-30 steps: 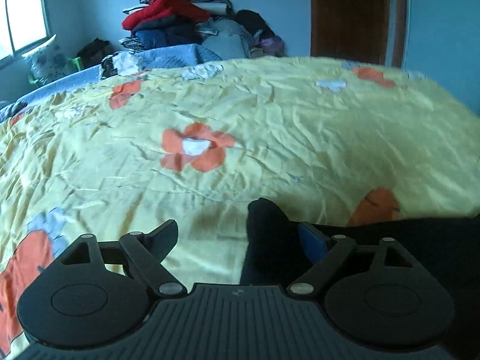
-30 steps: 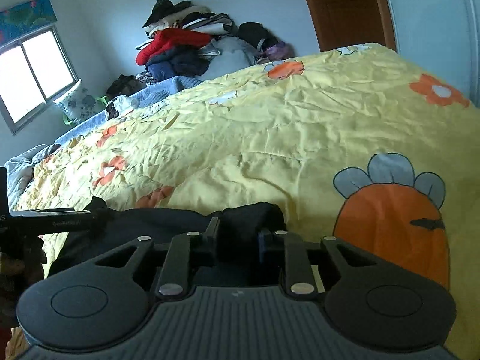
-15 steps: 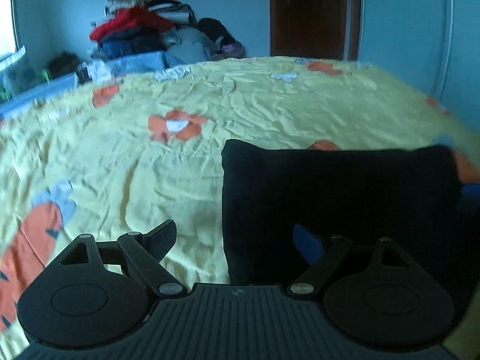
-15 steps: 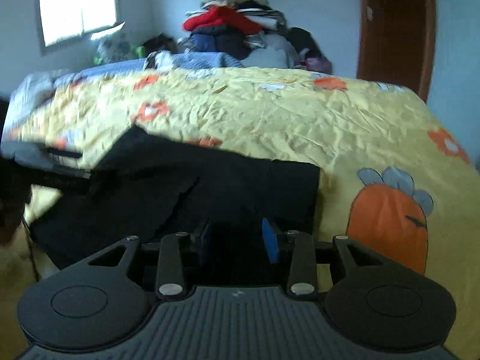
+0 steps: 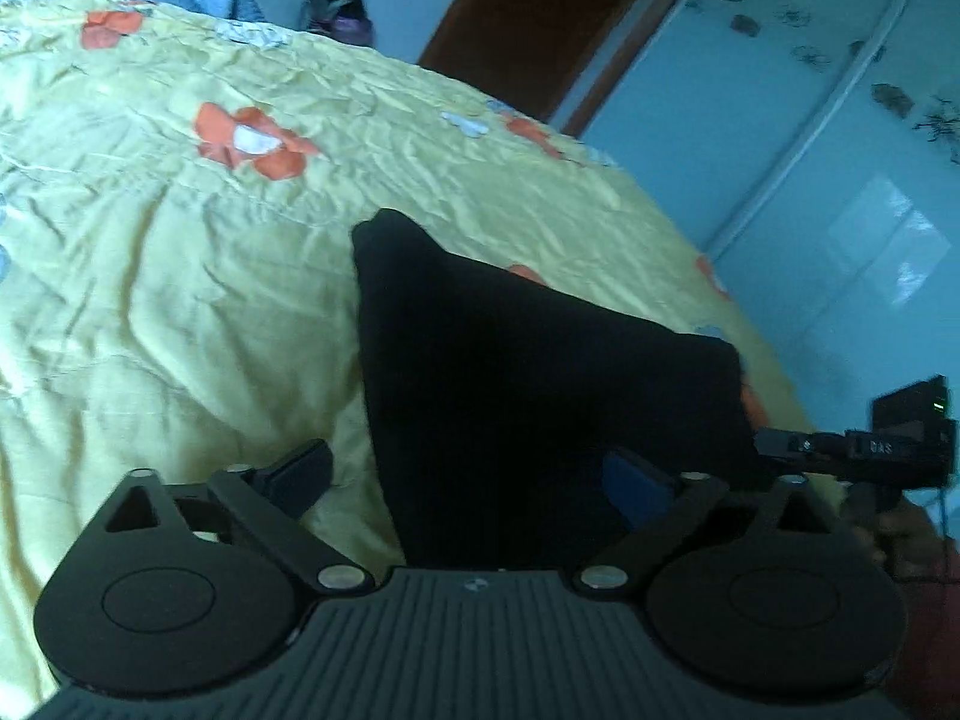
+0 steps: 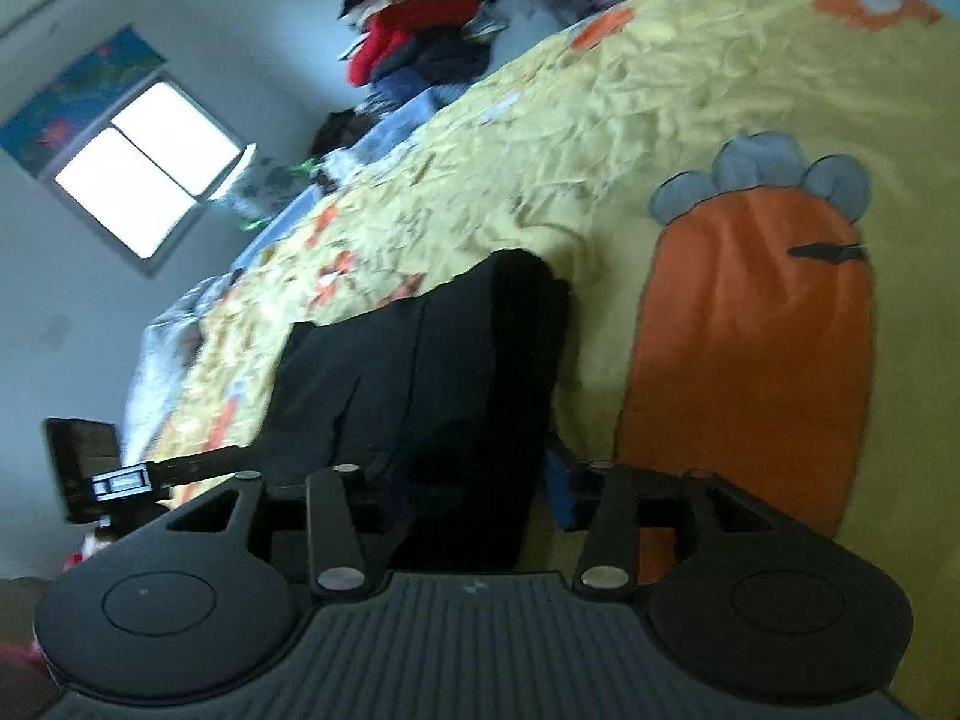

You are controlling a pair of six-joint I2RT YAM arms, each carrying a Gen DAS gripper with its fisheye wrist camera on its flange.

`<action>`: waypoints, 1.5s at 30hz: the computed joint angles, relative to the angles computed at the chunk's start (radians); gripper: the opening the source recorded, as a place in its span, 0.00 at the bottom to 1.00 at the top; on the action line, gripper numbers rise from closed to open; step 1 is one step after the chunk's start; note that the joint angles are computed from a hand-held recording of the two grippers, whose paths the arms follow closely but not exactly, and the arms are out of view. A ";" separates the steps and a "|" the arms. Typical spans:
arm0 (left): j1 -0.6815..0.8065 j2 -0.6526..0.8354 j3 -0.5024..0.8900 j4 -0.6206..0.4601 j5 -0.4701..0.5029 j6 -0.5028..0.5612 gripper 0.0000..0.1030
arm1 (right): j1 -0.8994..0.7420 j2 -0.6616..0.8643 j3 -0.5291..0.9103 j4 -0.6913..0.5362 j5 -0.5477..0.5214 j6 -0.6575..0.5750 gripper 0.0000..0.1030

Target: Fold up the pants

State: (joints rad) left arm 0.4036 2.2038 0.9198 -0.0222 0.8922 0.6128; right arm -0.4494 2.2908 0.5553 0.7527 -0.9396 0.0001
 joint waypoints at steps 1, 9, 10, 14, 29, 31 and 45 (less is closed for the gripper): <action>-0.002 0.007 0.013 -0.017 0.005 0.010 0.99 | -0.003 0.011 0.026 -0.037 -0.040 -0.011 0.56; -0.015 0.109 0.149 -0.170 0.121 0.025 0.97 | 0.075 0.072 0.141 -0.053 -0.140 0.075 0.69; -0.017 0.119 0.157 -0.170 0.138 0.003 0.96 | 0.092 0.083 0.148 -0.019 -0.136 0.112 0.69; -0.033 0.085 0.079 -0.010 0.091 -0.109 0.47 | 0.188 0.079 0.127 0.100 -0.012 0.180 0.52; 0.092 -0.109 0.030 0.095 0.128 -0.110 0.16 | 0.373 -0.091 0.017 0.369 0.138 0.415 0.29; 0.091 -0.100 0.081 0.123 0.091 -0.157 0.16 | 0.430 -0.079 0.098 0.328 0.188 0.438 0.29; 0.055 -0.097 -0.012 0.452 -0.371 -0.287 0.78 | 0.635 -0.029 0.330 -0.017 0.784 0.227 0.54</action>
